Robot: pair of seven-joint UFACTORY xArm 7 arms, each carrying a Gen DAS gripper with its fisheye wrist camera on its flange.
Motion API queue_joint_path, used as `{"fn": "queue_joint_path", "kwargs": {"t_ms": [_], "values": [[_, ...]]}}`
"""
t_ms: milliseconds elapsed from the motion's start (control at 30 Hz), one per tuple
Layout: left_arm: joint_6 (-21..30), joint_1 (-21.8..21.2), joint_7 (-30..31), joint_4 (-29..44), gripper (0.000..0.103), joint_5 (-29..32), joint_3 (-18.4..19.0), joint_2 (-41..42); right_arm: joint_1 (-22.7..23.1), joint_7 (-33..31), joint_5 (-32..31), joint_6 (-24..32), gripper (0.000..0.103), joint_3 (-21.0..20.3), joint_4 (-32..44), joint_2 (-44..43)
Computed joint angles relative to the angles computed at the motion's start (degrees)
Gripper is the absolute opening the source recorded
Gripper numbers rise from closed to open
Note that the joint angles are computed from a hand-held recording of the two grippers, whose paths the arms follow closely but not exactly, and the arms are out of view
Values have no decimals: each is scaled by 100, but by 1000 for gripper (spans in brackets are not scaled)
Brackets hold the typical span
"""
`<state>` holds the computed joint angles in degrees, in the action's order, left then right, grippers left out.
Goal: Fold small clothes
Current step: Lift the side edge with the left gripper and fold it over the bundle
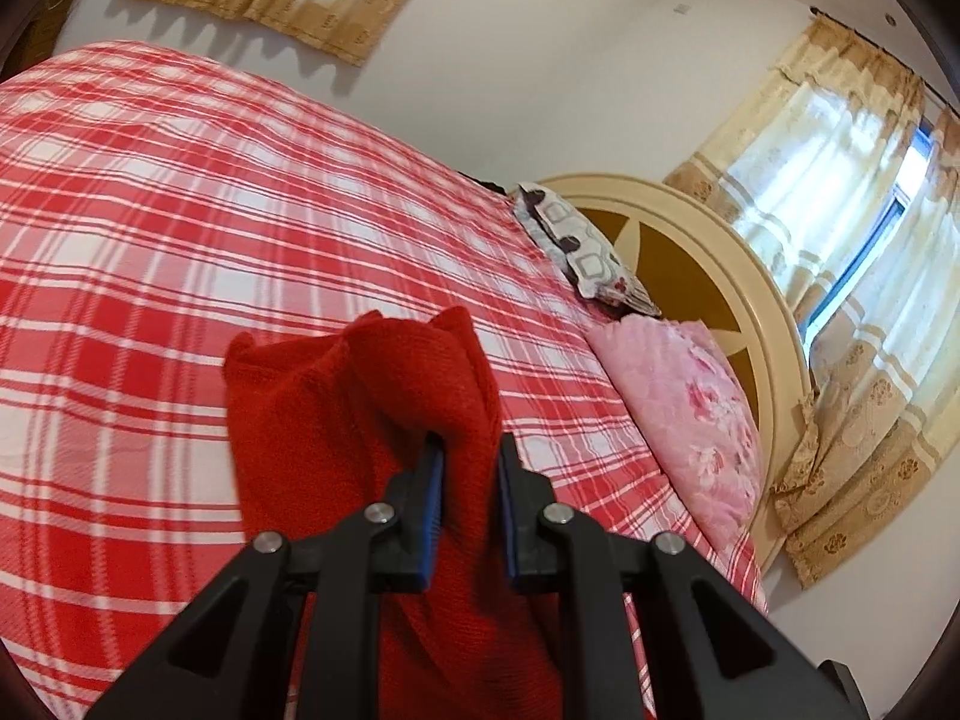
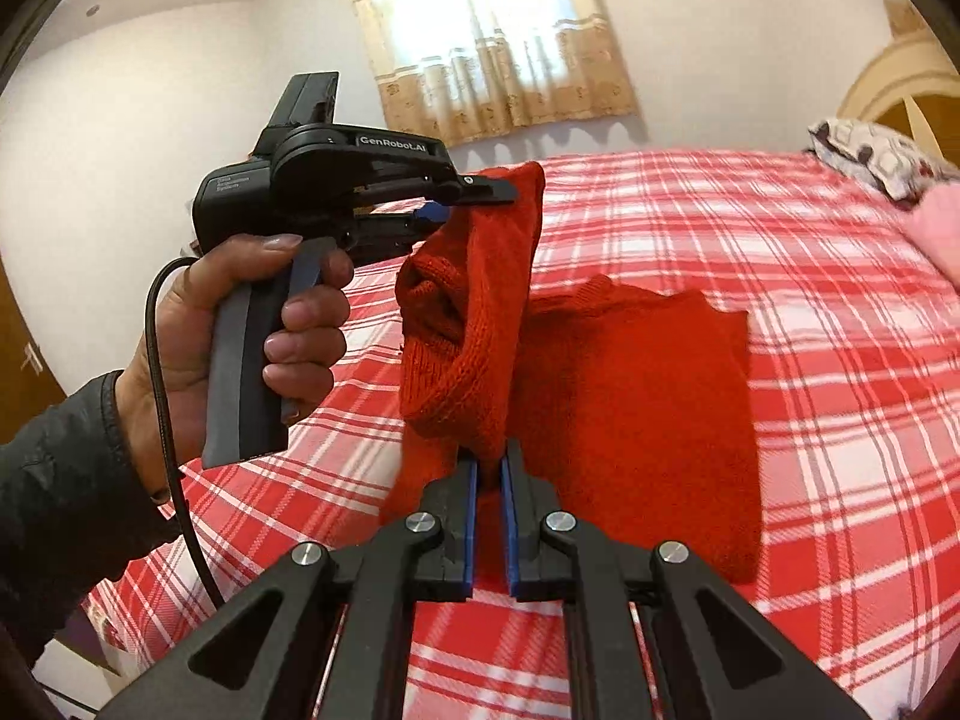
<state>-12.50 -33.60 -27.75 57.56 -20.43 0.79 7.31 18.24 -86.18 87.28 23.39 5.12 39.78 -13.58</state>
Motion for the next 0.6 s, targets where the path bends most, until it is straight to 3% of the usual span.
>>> {"fn": "queue_joint_path", "kwargs": {"t_ms": [167, 333, 600], "values": [[509, -816, -65, 605, 17, 231, 802, 413, -251, 417, -446, 395, 6, -258, 7, 30], [1010, -893, -368, 1180, 16, 763, 923, 845, -488, 736, -698, 674, 6, -427, 82, 204], [1459, -661, -821, 1767, 16, 1386, 662, 1339, -881, 1112, -843, 1078, 6, -526, 216, 586]]}}
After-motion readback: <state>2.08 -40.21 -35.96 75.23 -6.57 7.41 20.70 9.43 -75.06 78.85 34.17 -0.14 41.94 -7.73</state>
